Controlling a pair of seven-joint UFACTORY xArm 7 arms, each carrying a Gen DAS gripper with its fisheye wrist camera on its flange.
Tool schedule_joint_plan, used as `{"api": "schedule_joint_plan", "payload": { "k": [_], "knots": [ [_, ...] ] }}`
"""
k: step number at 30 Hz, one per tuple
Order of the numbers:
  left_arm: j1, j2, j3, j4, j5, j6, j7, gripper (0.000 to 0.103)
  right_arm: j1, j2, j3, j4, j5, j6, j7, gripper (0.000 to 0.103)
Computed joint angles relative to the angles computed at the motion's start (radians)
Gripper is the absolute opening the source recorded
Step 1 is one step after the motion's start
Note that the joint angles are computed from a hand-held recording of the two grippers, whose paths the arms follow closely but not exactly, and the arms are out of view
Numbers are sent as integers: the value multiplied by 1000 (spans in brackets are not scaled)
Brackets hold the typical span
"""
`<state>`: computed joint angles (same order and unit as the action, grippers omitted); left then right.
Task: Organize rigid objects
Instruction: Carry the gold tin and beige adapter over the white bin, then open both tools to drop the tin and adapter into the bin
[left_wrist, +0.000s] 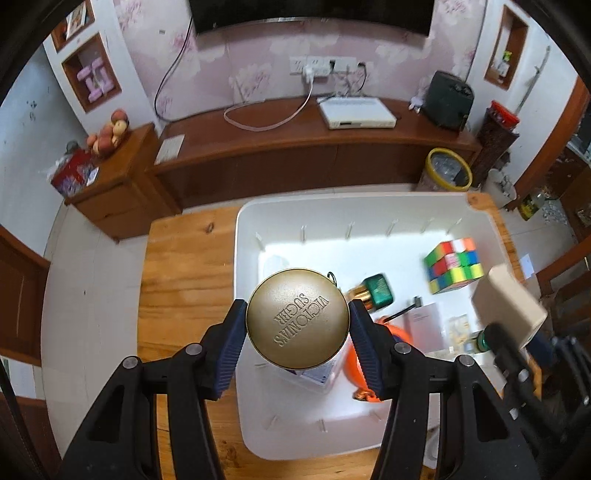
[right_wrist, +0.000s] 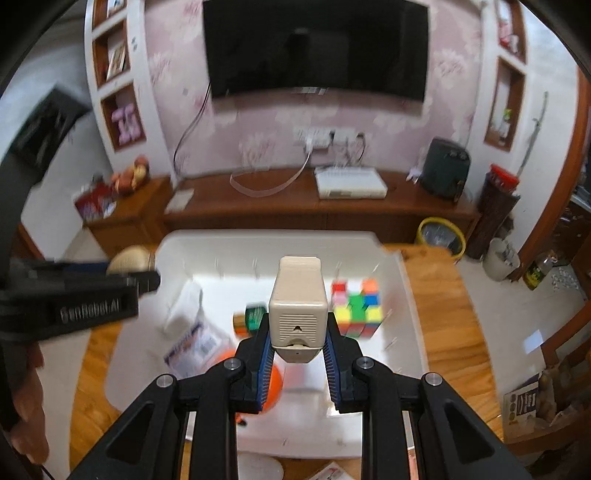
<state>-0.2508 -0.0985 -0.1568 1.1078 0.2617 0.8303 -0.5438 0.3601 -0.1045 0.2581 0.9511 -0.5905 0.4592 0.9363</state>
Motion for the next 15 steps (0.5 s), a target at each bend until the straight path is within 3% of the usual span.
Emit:
{"api": "schedule_joint_plan", "payload": {
  "k": [15],
  "knots": [
    [-16,101,15,18,8,56,14,59,90,167,-41,77,203,114,-224,25]
  ]
}}
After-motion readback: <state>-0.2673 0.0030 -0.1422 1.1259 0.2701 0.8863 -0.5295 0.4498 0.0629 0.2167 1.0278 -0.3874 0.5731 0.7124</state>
